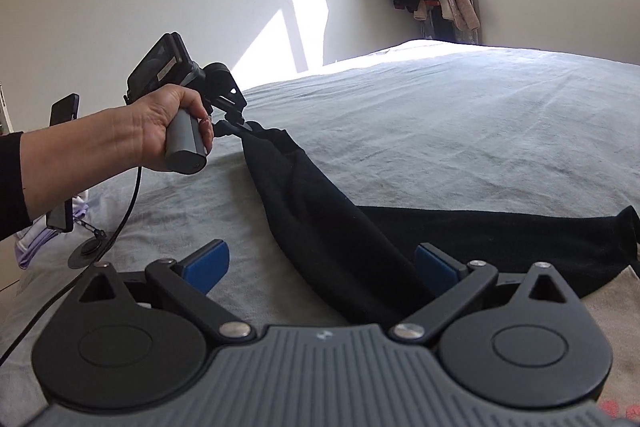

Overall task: Fold clothes
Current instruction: 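Lift the black sleeve with the left gripper toward the right gripper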

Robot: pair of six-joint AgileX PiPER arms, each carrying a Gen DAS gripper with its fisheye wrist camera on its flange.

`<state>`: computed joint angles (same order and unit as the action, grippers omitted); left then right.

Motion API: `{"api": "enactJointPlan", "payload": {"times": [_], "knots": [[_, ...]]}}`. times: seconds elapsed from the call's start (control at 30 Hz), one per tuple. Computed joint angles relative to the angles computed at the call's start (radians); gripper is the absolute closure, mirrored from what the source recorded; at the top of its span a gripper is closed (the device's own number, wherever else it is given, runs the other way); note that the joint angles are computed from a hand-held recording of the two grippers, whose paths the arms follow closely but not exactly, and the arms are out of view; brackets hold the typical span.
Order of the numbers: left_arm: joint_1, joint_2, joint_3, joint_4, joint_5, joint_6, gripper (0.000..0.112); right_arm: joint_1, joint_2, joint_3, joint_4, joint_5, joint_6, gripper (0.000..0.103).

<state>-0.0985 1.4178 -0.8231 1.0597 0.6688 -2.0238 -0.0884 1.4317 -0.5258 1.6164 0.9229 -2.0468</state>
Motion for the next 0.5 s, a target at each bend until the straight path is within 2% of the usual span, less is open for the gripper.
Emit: {"api": "enactJointPlan", "payload": {"times": [0.07, 0.2, 0.33, 0.37, 0.47, 0.5], "knots": [[-0.031, -0.010, 0.002, 0.001, 0.079, 0.003, 0.108, 0.008, 0.004, 0.000, 0.006, -0.003, -0.007, 0.013], [-0.063, -0.039, 0.020, -0.009, 0.167, 0.013, 0.108, 0.040, -0.006, 0.003, 0.009, -0.044, -0.018, 0.032], [-0.075, -0.063, 0.041, -0.055, 0.216, 0.050, 0.107, 0.120, -0.019, 0.003, 0.015, -0.143, -0.038, 0.040], [-0.077, -0.068, 0.048, -0.070, 0.217, 0.063, 0.106, 0.117, -0.015, -0.002, -0.010, -0.131, -0.030, 0.044], [-0.097, -0.093, 0.083, -0.077, 0.207, 0.068, 0.101, 0.055, -0.005, -0.013, -0.056, -0.033, 0.006, 0.045], [-0.118, -0.106, 0.096, -0.061, 0.213, 0.056, 0.091, 0.031, 0.000, -0.015, -0.055, -0.003, 0.017, 0.044]]}}
